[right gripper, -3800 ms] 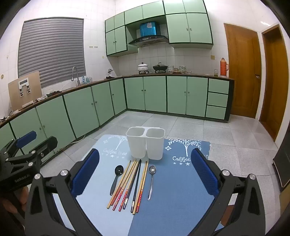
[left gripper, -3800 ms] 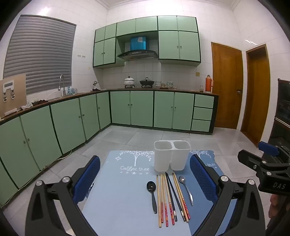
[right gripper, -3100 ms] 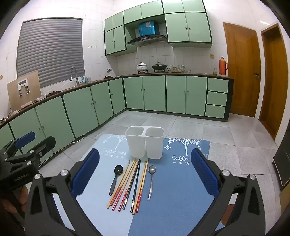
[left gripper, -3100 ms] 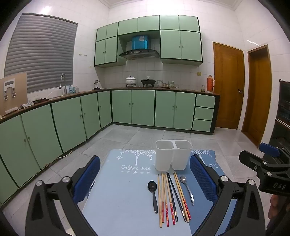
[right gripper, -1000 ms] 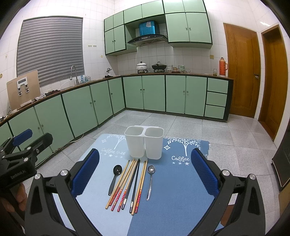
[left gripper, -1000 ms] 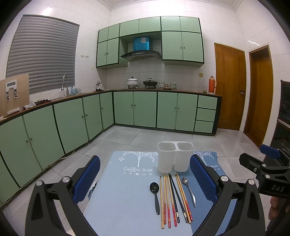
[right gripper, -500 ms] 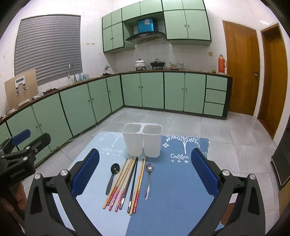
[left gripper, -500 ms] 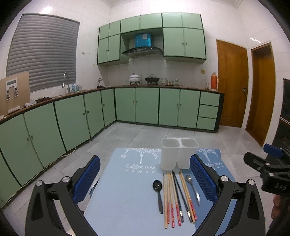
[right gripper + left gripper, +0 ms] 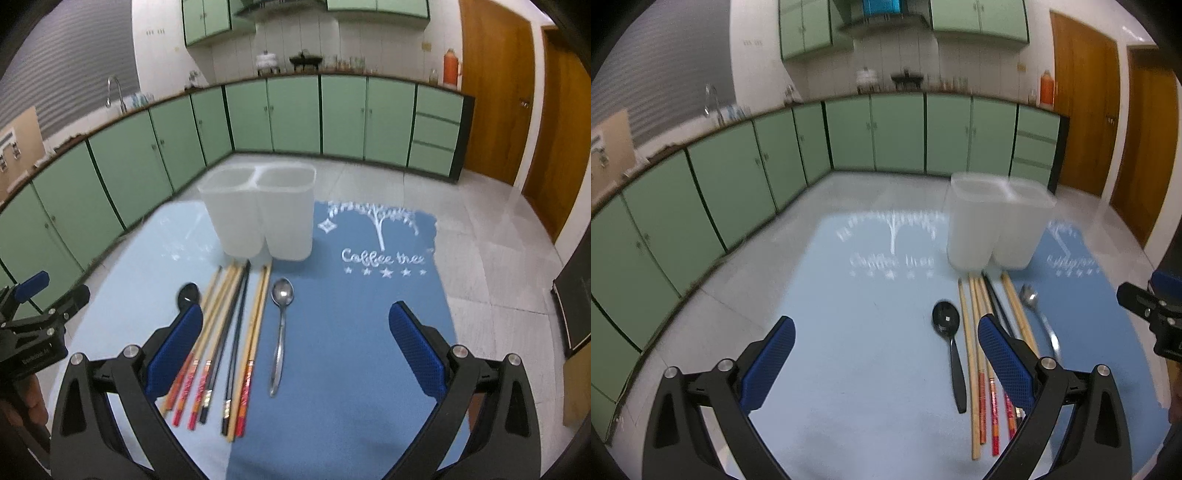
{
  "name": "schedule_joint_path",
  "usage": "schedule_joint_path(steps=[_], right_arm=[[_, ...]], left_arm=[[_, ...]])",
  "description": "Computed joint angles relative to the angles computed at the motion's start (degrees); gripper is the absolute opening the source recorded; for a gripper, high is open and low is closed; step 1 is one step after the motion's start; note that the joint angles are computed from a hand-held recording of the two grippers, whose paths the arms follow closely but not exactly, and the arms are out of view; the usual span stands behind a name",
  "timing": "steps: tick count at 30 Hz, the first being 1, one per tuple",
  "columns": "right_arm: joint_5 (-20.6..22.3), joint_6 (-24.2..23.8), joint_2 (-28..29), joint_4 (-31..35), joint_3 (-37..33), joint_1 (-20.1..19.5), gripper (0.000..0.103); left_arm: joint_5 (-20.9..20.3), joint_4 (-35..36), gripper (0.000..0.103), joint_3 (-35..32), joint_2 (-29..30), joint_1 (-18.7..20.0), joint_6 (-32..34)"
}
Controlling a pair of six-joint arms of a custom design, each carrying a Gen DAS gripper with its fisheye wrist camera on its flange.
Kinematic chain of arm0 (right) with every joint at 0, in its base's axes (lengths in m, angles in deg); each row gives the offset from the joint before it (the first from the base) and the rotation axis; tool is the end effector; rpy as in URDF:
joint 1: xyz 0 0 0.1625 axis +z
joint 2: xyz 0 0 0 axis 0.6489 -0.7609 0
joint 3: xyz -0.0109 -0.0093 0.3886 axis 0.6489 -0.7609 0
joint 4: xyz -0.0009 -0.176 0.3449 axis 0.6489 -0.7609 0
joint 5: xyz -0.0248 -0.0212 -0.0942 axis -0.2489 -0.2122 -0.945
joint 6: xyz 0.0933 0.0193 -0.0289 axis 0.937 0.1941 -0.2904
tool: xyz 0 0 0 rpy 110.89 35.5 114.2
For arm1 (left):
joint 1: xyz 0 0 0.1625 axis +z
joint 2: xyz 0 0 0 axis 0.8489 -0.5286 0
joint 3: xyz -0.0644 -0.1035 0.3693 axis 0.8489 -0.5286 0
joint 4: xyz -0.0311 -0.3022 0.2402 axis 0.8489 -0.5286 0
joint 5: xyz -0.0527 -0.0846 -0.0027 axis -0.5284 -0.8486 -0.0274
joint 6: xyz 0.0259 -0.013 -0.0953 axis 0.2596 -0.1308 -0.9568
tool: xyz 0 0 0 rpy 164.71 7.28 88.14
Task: Organize utensils
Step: 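Lower the right gripper onto the steel spoon and close on it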
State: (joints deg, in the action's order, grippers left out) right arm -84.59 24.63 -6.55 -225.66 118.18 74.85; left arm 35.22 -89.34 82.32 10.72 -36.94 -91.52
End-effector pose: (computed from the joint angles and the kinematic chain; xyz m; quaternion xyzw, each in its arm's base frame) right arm 0.1979 -0.3022 0.3450 0.0341 -0.8347 0.4004 0.3766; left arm -0.3968 -0.3807 0.1472 0.2971 0.8473 -0.3136 0.3089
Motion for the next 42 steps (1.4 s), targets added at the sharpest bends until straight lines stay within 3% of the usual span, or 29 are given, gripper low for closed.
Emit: schedule_joint_path(steps=[4, 14, 27, 42], right_arm=[[5.1, -0.8, 1.0, 3.0, -1.3, -6.3, 0.078], [11.1, -3.3, 6.8, 4.5, -4.9, -14.9, 0.063], [14.3, -2.8, 10.4, 6.3, -7.5, -18.4, 0.05], [11.5, -3.3, 13.9, 4.1, -9.0, -17.6, 0.045]], left_arm=[[-3.0, -1.3, 0.095, -2.2, 4.7, 3.9, 1.8], [-6.2, -2.4, 0.093, -7.5, 13.2, 8.8, 4.7], [-8.0, -2.1, 0.093, -12.1, 18.0, 11.6, 5.9], [-9.9, -1.8, 0.093, -14.2, 19.2, 12.6, 5.9]])
